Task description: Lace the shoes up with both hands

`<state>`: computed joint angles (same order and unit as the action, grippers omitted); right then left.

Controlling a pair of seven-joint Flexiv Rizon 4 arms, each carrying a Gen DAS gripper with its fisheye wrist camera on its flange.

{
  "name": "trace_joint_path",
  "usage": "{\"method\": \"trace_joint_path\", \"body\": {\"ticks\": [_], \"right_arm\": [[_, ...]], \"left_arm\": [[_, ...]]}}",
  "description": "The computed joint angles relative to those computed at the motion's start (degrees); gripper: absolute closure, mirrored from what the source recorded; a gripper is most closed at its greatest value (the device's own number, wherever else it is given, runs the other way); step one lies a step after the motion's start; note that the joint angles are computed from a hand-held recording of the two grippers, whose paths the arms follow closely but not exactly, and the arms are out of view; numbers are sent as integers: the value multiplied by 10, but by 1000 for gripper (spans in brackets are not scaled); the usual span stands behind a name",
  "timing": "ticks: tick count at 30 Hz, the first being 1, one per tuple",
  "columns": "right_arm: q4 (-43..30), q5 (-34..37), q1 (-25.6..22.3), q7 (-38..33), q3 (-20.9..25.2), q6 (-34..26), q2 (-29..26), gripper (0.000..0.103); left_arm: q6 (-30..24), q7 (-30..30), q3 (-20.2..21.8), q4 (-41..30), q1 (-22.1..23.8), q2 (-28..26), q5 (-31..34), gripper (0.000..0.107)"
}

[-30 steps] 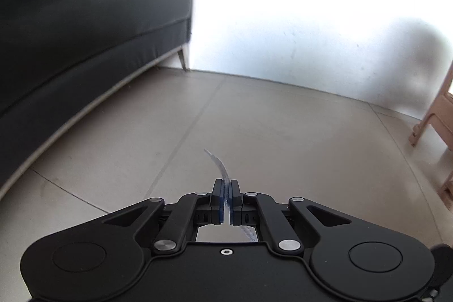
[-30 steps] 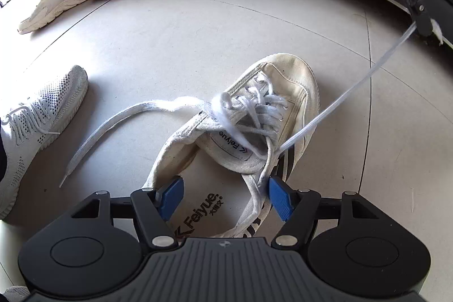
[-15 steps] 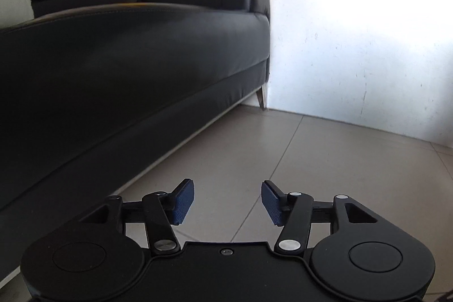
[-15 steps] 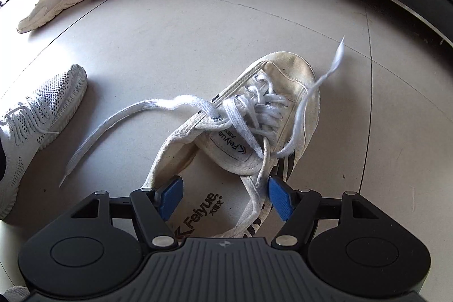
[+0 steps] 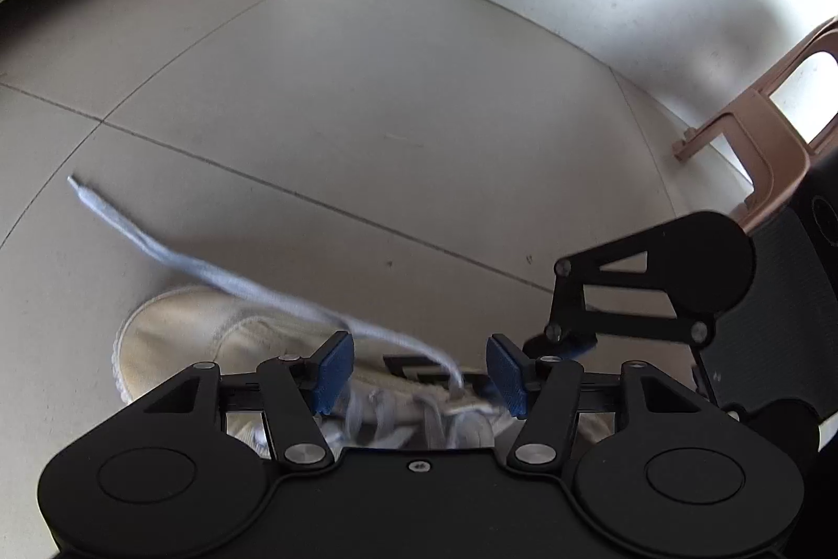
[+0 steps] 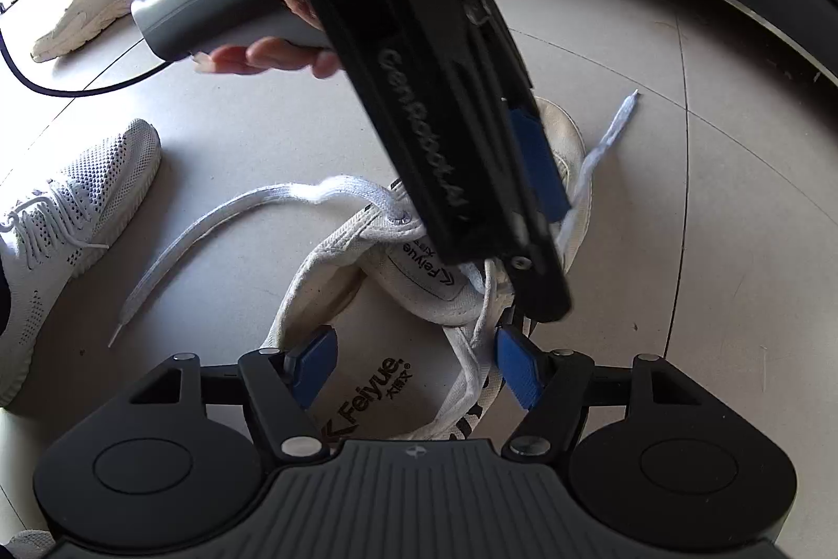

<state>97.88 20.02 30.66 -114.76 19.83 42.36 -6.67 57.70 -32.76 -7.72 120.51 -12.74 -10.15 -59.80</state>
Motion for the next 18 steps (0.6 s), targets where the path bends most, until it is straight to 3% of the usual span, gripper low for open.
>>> {"method": "trace_joint_path", "body": {"ticks": [2, 4, 6, 11, 18], "right_arm": [[0, 1, 0, 0, 0, 1, 0, 33], [1, 3, -1, -1, 0, 2, 0, 33], [1, 6, -2, -3, 0, 1, 1, 33], [-1, 11, -3, -10, 0, -1, 1, 31], [-3, 16, -4, -15, -1, -6, 1, 31]], "left_arm": [[-5, 18, -6, -22, 0, -21, 18, 61], [-11, 23, -10, -45, 1, -44, 59, 107], [-6, 31, -13, -53, 3, -55, 85, 107], [64, 85, -30, -55, 8, -66, 83, 107], [126, 85, -48, -70, 20, -93, 96, 107]]}}
